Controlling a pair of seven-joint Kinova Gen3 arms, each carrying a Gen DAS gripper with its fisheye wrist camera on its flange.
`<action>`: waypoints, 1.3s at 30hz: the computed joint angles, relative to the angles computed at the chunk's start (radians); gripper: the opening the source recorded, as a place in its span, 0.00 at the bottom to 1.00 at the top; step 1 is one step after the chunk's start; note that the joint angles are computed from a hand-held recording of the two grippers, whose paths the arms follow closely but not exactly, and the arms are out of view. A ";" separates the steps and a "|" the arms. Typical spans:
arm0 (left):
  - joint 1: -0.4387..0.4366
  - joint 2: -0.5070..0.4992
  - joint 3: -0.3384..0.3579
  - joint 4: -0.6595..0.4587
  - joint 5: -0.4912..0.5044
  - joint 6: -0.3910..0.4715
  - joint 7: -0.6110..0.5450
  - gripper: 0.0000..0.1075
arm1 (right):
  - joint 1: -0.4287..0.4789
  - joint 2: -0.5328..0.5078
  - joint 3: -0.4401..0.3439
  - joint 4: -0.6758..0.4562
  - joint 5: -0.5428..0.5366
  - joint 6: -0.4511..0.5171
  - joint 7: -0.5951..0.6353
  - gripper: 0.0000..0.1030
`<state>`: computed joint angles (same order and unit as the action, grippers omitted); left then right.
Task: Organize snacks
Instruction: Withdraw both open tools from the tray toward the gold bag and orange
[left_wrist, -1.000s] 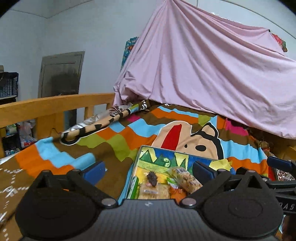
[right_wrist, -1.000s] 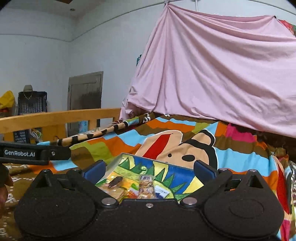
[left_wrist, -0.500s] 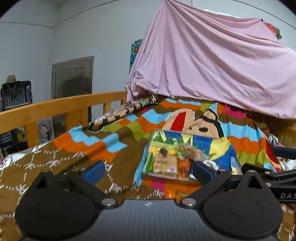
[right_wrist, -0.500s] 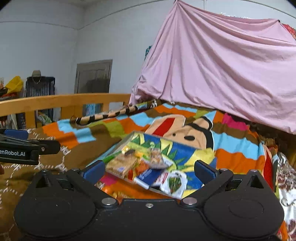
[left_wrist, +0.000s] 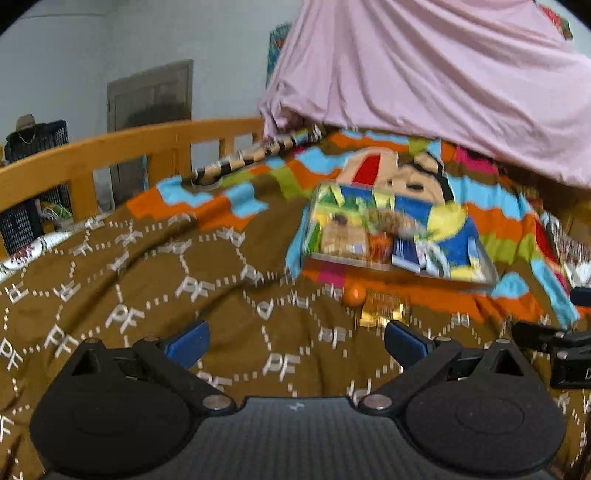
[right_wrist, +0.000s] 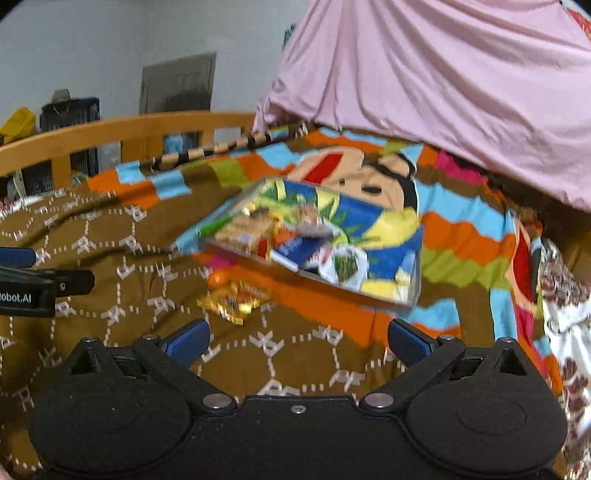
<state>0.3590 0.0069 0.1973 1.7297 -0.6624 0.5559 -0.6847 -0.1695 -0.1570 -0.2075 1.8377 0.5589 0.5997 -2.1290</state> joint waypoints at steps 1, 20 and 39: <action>0.002 0.003 0.002 -0.002 0.013 0.010 -0.017 0.95 | -0.003 0.004 0.004 -0.006 -0.018 0.018 0.010 0.99; 0.018 0.068 -0.036 -0.092 0.218 0.139 -0.222 0.95 | -0.045 0.096 0.078 -0.103 -0.178 0.178 0.092 0.99; 0.025 0.118 -0.061 -0.139 0.247 0.143 -0.254 0.95 | -0.060 0.129 0.099 -0.132 -0.207 0.190 0.143 0.99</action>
<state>0.3838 0.1252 0.1361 1.5908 -0.4156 0.6989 -0.9384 -0.2292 -0.0284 -0.1082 1.7062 0.3522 0.7900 -1.9863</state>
